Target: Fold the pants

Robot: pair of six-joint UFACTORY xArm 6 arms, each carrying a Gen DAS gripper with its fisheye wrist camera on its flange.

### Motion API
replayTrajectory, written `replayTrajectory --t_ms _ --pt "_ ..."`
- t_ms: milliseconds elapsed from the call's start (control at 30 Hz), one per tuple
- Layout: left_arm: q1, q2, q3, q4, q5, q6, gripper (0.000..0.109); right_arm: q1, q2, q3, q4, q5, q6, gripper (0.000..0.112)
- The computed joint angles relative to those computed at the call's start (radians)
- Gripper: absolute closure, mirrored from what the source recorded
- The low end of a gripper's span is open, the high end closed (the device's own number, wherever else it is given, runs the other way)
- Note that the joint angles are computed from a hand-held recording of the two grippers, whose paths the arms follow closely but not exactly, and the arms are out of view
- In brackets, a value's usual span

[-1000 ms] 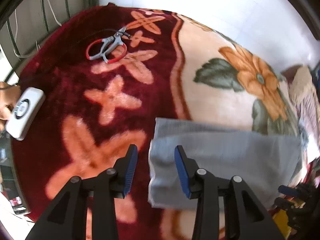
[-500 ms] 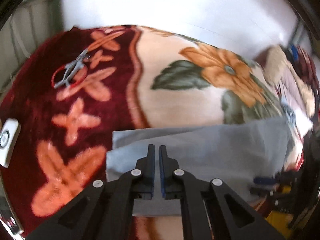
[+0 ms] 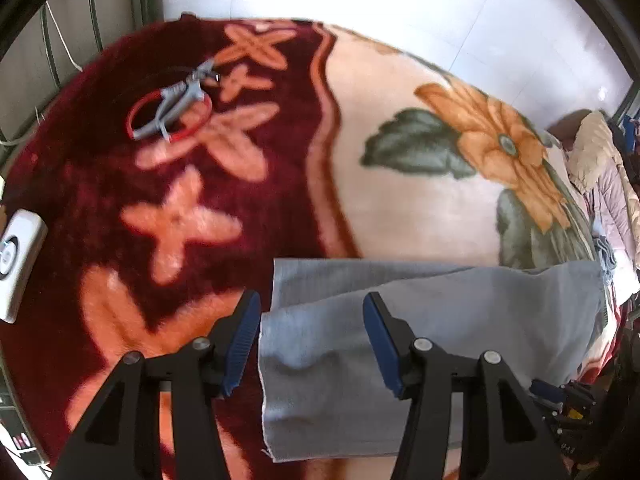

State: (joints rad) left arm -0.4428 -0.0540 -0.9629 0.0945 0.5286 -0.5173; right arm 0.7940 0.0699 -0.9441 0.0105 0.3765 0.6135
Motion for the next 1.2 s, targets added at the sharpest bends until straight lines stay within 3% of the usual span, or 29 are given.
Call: replayTrajectory --t_ms 67,133,167,200,367,500,633,667,700,733,767,800,1000,1133,1167,1200 --pt "-0.003 0.008 0.003 -0.042 -0.006 0.029 0.053 0.002 0.001 0.001 -0.014 -0.006 0.008 0.074" --pt "-0.01 0.008 0.017 -0.09 -0.035 0.065 0.073 0.001 -0.001 0.009 -0.008 -0.017 0.007 0.074" --pt "-0.014 0.006 0.02 -0.108 -0.04 0.077 0.099 0.001 -0.003 0.012 0.002 -0.023 0.002 0.074" --pt "-0.018 0.002 0.022 -0.096 -0.041 0.064 0.102 0.0 -0.003 0.015 0.013 -0.029 -0.004 0.074" --pt "-0.048 -0.049 0.062 -0.11 -0.083 0.097 0.104 -0.002 -0.01 0.034 0.079 -0.061 -0.036 0.074" --pt "-0.083 -0.079 0.078 -0.142 -0.068 0.148 0.105 -0.001 -0.007 0.026 0.028 -0.045 -0.007 0.074" --pt "-0.085 -0.096 0.085 -0.028 -0.053 0.069 0.103 0.008 0.001 0.021 0.021 -0.055 -0.026 0.061" --pt "-0.078 -0.097 0.084 0.012 -0.048 0.041 0.099 0.01 0.004 0.018 0.015 -0.053 -0.027 0.06" --pt "-0.065 -0.092 0.073 0.058 -0.028 0.008 0.087 0.012 0.008 0.012 -0.012 -0.047 -0.011 0.058" --pt "-0.053 -0.088 0.068 0.063 -0.021 0.006 0.079 0.014 0.011 0.008 -0.033 -0.043 0.002 0.056" --pt "-0.04 -0.084 0.064 0.047 -0.02 0.015 0.061 0.016 0.014 0.004 -0.057 -0.04 0.015 0.056" --pt "-0.027 -0.078 0.065 -0.003 -0.033 0.058 0.053 0.017 0.015 0.002 -0.074 -0.038 0.024 0.055" --pt "-0.006 -0.007 0.016 -0.23 -0.024 0.317 0.053 0.015 0.013 0.016 -0.05 -0.064 0.009 0.054" --pt "-0.025 0.042 -0.028 -0.216 0.007 0.385 0.054 0.015 0.012 0.019 -0.036 -0.072 0.006 0.054" --pt "-0.029 0.049 -0.035 -0.187 0.015 0.376 0.064 0.015 0.013 0.018 -0.038 -0.071 0.007 0.054" --pt "-0.032 0.049 -0.033 -0.181 0.013 0.378 0.09 0.015 0.013 0.017 -0.042 -0.07 0.01 0.054"
